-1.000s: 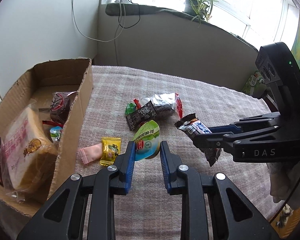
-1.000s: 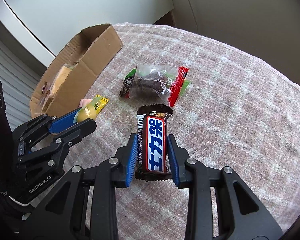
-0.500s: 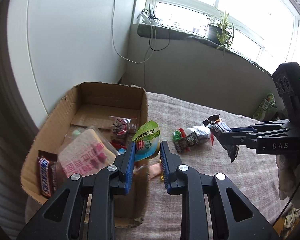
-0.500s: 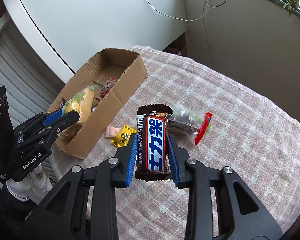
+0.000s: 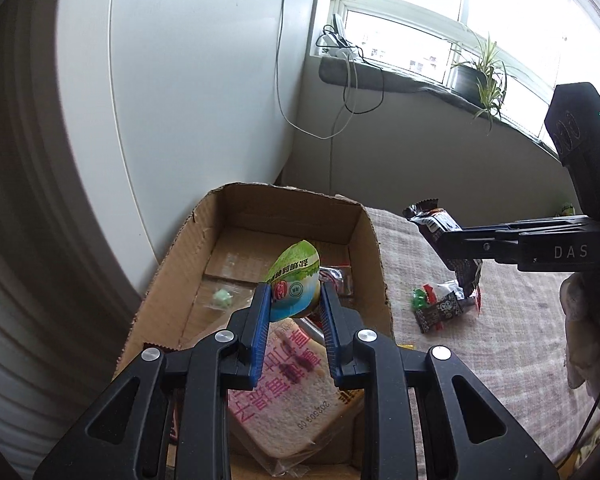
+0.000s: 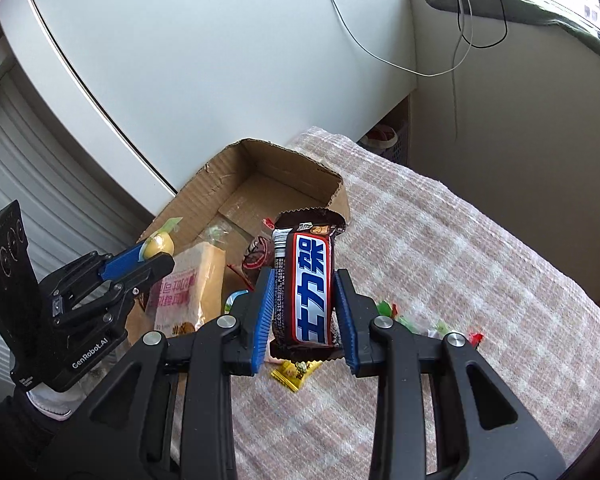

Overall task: Organize snacks
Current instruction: 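Carry the chocolate bar and jelly cup in both tools over the box, then open both tools to release the chocolate bar and jelly cup into the box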

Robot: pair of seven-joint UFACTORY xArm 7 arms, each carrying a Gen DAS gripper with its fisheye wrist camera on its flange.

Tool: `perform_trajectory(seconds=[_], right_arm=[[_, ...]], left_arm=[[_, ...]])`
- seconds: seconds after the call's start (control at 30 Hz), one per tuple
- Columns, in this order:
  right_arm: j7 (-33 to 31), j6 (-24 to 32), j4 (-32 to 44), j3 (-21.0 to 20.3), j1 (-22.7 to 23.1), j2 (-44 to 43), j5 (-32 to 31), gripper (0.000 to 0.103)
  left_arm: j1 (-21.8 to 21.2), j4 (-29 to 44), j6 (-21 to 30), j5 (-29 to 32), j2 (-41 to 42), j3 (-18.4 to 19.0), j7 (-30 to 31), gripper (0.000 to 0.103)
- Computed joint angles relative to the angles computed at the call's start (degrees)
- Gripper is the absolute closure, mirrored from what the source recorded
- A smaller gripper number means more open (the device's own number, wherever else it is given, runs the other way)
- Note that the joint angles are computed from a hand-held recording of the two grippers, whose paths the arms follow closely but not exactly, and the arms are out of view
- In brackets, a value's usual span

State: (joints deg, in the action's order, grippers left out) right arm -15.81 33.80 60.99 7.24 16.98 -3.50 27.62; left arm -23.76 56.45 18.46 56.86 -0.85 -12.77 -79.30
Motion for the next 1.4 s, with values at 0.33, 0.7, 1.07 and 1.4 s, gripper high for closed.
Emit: perform_trajectory(seconds=[0.33,0.7,1.07,1.4], right_arm=[[0.77,0.91,8.36,1.94,-0.12,8.82,-1.81,0.072],[1.51,2.96,14.91,3.57,-0.55,14.75,-3.87,0.072],[1.89,-0.35,14.66,4.12,-0.33,14.92,-4.86,0.035],[3.22,-2.58,11.71,3.35,-0.63,11.99,-6.26,0.025]], left_arm=[[0.24,1.0,-0.49,-1.29,2.04,1.67,1.09,0.08],[-0.19,1.41,-1.25,-3.59,3.26,2.8,2.51,0.08],[-0.44,1.51,-1.4,-4.11,3.41,3.44,2.16,0.071],[0.13,0.56,-1.59,-1.85,2.1,2.94,-0.86,0.059]])
